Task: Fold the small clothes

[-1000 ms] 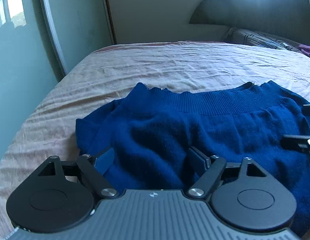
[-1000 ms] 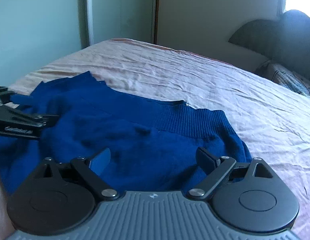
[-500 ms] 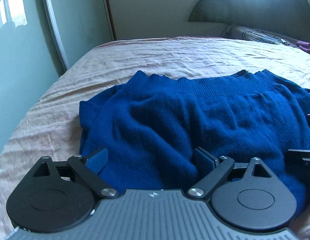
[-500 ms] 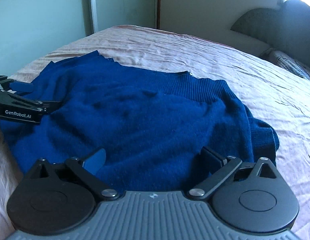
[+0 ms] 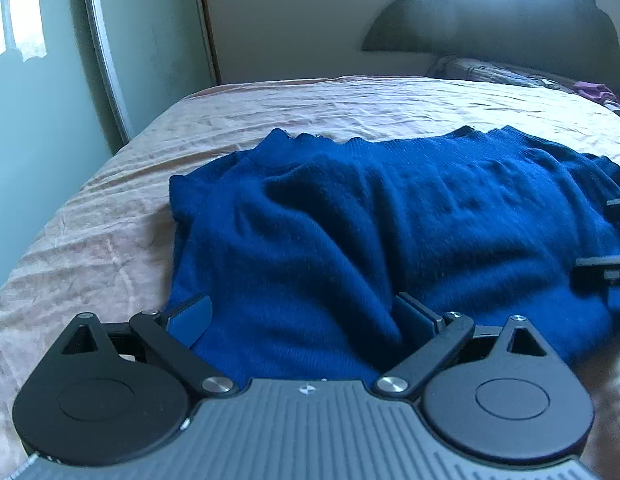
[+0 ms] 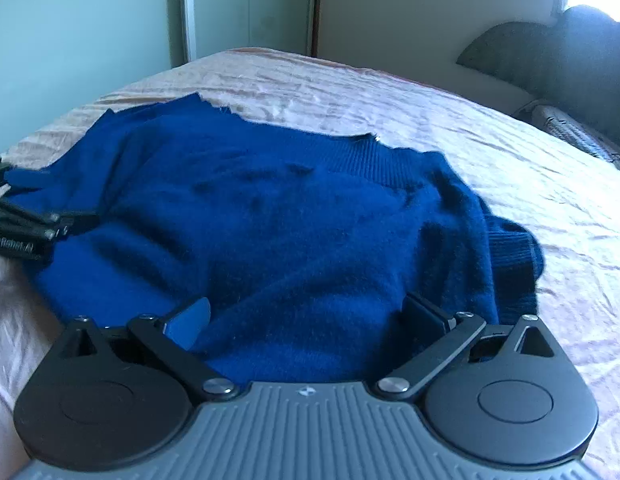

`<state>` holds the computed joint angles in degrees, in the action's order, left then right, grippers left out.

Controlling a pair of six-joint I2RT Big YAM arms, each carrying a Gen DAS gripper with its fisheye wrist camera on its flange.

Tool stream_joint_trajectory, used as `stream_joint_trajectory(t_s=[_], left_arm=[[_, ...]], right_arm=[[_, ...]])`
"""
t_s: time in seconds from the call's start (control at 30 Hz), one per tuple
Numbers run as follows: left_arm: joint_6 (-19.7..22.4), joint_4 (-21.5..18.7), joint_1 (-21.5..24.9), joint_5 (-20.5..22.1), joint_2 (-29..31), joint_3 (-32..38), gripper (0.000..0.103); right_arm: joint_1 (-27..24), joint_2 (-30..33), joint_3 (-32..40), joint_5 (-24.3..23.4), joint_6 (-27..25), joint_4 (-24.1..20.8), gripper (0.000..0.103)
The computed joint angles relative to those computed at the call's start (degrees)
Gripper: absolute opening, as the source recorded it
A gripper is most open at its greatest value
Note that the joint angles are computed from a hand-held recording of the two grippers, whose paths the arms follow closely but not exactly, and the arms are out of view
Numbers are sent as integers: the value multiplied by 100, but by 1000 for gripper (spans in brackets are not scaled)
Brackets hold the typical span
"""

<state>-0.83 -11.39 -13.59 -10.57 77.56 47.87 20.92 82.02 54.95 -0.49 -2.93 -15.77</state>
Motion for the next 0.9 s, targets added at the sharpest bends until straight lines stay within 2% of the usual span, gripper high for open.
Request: stream_joint_trajectory(t_s=[0.07,0.17,0.23,0.27,0.33,0.43,0.5,0.6,0.7,0.8,0.9], left_arm=[[-10,-132,10,44,-135,-28,96],[-108,196,-21,-243,-327,-196,94],[-142,396,-19,-465,-325,-238,96],[-151,223,17,-430,-255,-154,96],[-183,-183,127,-130,-141,-27,96],[4,-62,214,77,-325,-217,95],[28,-54,330,210,-458,-264,94],[-330,-128,686,514,-476,-105,94],[-855,-412,1134,1002,-296,254,94],[-1212,-732,1458,1539,-64,596,96],[-1440,-947,1656,2016,229,892,96]], right_arm=[[49,-160,-96,-13,55,144,103],[141,-269,-119,-279,130,314,103],[206,-171,-13,-437,192,239,103],[246,-69,75,-479,194,126,103],[357,119,230,-357,72,-169,103],[580,58,95,144,-327,-84,103],[691,-129,-31,275,-402,32,103],[937,-357,-151,400,-598,329,103],[1314,-448,-268,673,-901,758,103],[1689,-344,-332,944,-1317,1166,103],[2000,-72,-277,1249,-1660,1297,103]])
